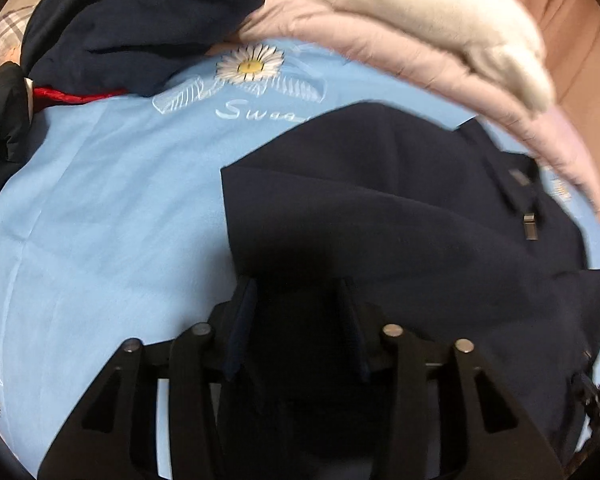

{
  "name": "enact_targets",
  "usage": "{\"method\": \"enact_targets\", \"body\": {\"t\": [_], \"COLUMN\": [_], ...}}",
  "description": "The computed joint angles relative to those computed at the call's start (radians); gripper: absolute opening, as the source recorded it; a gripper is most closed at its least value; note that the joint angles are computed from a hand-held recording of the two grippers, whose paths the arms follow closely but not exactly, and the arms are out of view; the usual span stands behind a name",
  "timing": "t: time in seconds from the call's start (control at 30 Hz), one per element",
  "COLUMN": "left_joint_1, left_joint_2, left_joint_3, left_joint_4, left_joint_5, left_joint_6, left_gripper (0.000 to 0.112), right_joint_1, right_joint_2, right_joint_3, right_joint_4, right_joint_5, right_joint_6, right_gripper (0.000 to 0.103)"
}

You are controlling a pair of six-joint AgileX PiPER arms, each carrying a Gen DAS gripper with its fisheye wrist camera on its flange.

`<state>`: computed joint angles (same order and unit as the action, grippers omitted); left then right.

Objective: Fold large clothes

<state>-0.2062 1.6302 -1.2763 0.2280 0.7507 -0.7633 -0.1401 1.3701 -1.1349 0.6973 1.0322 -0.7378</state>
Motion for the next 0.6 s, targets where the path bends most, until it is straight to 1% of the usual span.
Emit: {"method": "enact_targets", "body": {"t": [0.03, 0.07, 0.13, 0.17, 0.2, 0.23, 0.3, 0.33, 0.37, 0.4, 0.47, 0.53, 0.6], "left_joint_1": [-0.010, -0.013, -0.024, -0.027, -0.035, -0.051, -0.077, -0.088, -0.098, -0.108, -0.100, -0.099, -0.094], "left_joint_2": [-0.020, -0.068, -0.118, -0.142, -0.160, -0.160, -0.143, -0.128, -0.104, -0.094, -0.062, -0.046, -0.049], "left_joint_3": [0.013, 0.058, 0.108, 0.134, 0.155, 0.158, 0.158, 0.151, 0.138, 0.133, 0.117, 0.116, 0.126], "left_joint_4": [0.009, 0.007, -0.010, -0.017, -0.020, -0.006, 0.018, 0.032, 0.043, 0.049, 0.033, 0.035, 0.023], "left_joint_5": [-0.005, -0.024, -0.052, -0.063, -0.074, -0.077, -0.077, -0.072, -0.068, -0.059, -0.050, -0.059, -0.080], "left_joint_6": [-0.010, -0.006, 0.003, 0.007, 0.010, -0.008, -0.027, -0.045, -0.054, -0.064, -0.054, -0.062, -0.055], "left_gripper": [0.053, 0.056, 0.056, 0.056, 0.056, 0.057, 0.057, 0.057, 0.057, 0.057, 0.057, 0.059, 0.061], "right_joint_1": [-0.072, -0.108, -0.180, -0.194, -0.191, -0.180, -0.147, -0.120, -0.105, -0.085, -0.063, -0.063, -0.069], "right_joint_2": [0.001, 0.005, 0.031, 0.050, 0.065, 0.085, 0.117, 0.123, 0.115, 0.100, 0.068, 0.024, 0.021], "right_joint_3": [-0.005, -0.007, -0.012, -0.016, -0.019, -0.018, -0.015, -0.008, 0.004, 0.013, 0.015, 0.011, -0.026], "right_joint_4": [0.055, 0.078, 0.124, 0.130, 0.130, 0.138, 0.156, 0.145, 0.131, 0.119, 0.101, 0.116, 0.124], "right_joint_5": [0.051, 0.077, 0.139, 0.155, 0.156, 0.154, 0.152, 0.127, 0.104, 0.074, 0.041, 0.006, 0.000], "right_joint_6": [-0.023, -0.034, -0.050, -0.039, -0.025, -0.013, 0.005, 0.029, 0.038, 0.046, 0.050, 0.028, 0.027], "right_gripper": [0.024, 0.031, 0.033, 0.033, 0.037, 0.039, 0.039, 0.039, 0.038, 0.023, 0.015, 0.013, 0.012]}}
